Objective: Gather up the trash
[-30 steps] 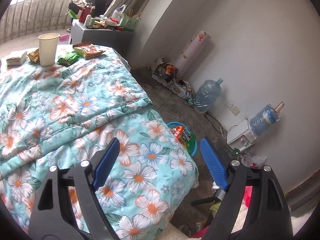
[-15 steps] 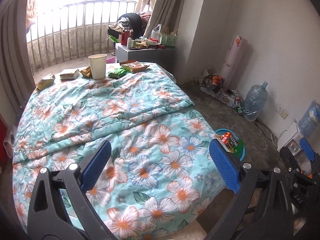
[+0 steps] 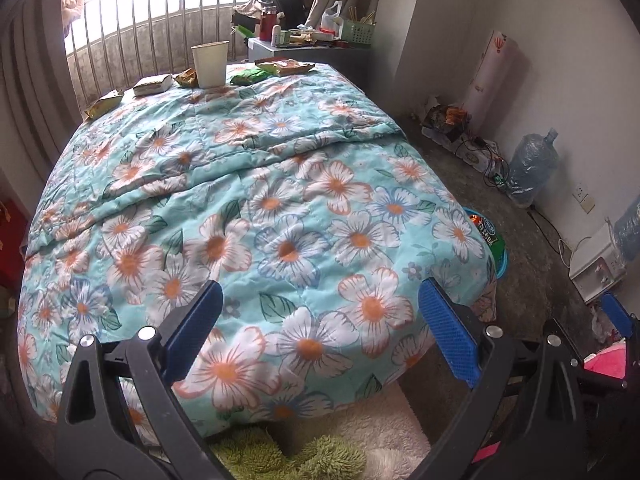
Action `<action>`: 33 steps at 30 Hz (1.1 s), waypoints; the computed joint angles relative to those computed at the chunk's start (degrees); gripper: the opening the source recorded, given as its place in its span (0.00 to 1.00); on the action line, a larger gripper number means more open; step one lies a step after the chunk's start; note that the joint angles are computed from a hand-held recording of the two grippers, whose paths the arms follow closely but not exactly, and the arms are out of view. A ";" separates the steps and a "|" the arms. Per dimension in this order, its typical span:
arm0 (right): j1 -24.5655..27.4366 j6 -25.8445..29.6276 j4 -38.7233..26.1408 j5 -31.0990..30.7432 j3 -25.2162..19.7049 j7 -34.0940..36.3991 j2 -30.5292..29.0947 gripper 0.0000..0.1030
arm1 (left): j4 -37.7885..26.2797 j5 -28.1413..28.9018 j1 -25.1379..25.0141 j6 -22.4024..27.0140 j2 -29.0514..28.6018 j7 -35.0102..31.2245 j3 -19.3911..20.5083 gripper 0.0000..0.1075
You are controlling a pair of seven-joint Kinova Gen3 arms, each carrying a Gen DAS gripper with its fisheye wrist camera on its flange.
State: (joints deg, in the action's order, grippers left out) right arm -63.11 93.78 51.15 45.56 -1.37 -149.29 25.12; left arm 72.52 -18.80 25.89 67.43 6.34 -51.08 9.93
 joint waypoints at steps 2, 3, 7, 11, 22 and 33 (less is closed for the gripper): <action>0.77 -0.36 0.91 -1.33 -0.21 -1.32 -0.54 0.94 | -0.34 -1.19 0.67 1.71 0.60 0.59 0.14 0.87; 1.12 -0.61 1.42 -1.80 -0.37 -1.79 -0.79 0.94 | -0.67 -1.59 0.87 2.37 0.90 0.69 0.09 0.87; 1.60 -0.55 2.43 -2.09 -0.81 -2.35 -1.13 0.94 | -1.93 -2.88 2.01 4.51 1.87 1.19 -0.07 0.87; 1.90 -1.05 3.52 -2.07 -1.35 -2.33 -1.63 0.94 | -2.59 -4.39 3.28 5.29 2.17 1.28 -0.03 0.87; 2.88 -3.12 6.32 -2.54 -2.78 -4.11 -3.14 0.94 | -3.83 -7.14 5.78 6.52 3.00 1.49 -0.13 0.87; 3.23 -4.11 7.31 -2.74 -3.33 -4.88 -3.74 0.94 | -4.27 -8.38 6.81 6.75 3.31 1.82 -0.25 0.87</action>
